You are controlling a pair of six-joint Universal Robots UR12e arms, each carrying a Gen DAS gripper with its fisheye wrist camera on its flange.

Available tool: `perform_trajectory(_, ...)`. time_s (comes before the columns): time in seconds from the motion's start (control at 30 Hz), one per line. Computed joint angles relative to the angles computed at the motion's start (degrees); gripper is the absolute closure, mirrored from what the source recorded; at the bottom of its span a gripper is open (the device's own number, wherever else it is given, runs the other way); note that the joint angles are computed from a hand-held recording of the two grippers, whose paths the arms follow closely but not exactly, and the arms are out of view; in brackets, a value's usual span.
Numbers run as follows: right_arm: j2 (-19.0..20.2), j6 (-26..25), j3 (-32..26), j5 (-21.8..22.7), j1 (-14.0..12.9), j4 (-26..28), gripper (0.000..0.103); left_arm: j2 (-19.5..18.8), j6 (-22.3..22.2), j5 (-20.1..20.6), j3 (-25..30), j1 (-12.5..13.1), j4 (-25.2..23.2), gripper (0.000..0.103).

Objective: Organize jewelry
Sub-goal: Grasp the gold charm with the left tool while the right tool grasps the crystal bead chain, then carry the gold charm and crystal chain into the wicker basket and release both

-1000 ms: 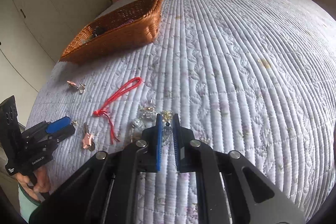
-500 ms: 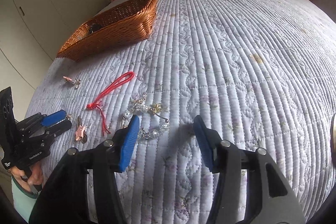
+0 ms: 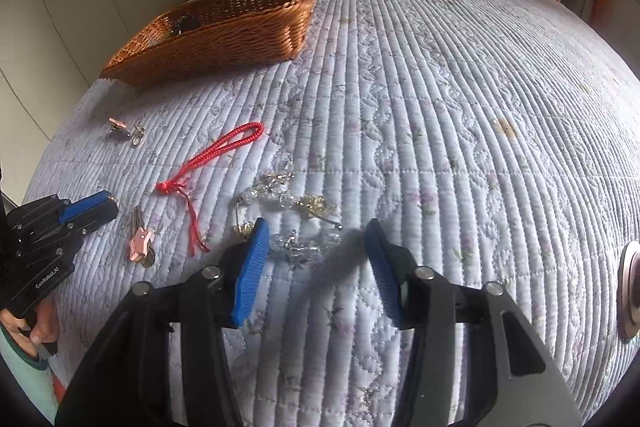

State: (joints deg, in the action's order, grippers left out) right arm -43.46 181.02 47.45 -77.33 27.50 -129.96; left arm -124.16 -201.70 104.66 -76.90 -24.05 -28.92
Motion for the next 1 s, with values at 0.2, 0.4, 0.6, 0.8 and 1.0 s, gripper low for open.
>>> perform_trajectory(0.2, 0.8, 9.5, -0.5, 14.6, -3.3, -0.1, 0.072, 0.1, -0.5, -1.2, -0.2, 0.2, 0.6, 0.092)
perform_trajectory(0.4, 2.0, 7.1, -3.5, 8.1, -2.4, 2.8, 0.072, 0.1, -0.5, -1.1, -0.2, 0.2, 0.6, 0.092)
perform_trajectory(0.6, 1.8, -5.5, -3.5, -9.4, 2.1, 1.8, 0.086, 0.1, -0.4, -1.1, -0.3, 0.2, 0.7, 0.092)
perform_trajectory(0.8, 0.7, -0.4, -1.8, 1.9, 0.2, 0.9, 0.095, 0.4, -0.3, -1.5, -0.9, 0.2, 2.5, 0.103)
perform_trajectory(1.0, -0.4, 2.4, -1.6, 7.7, -0.5, -1.8, 0.095, 1.1, 0.1, -0.3, -2.1, -0.1, 6.4, 0.103)
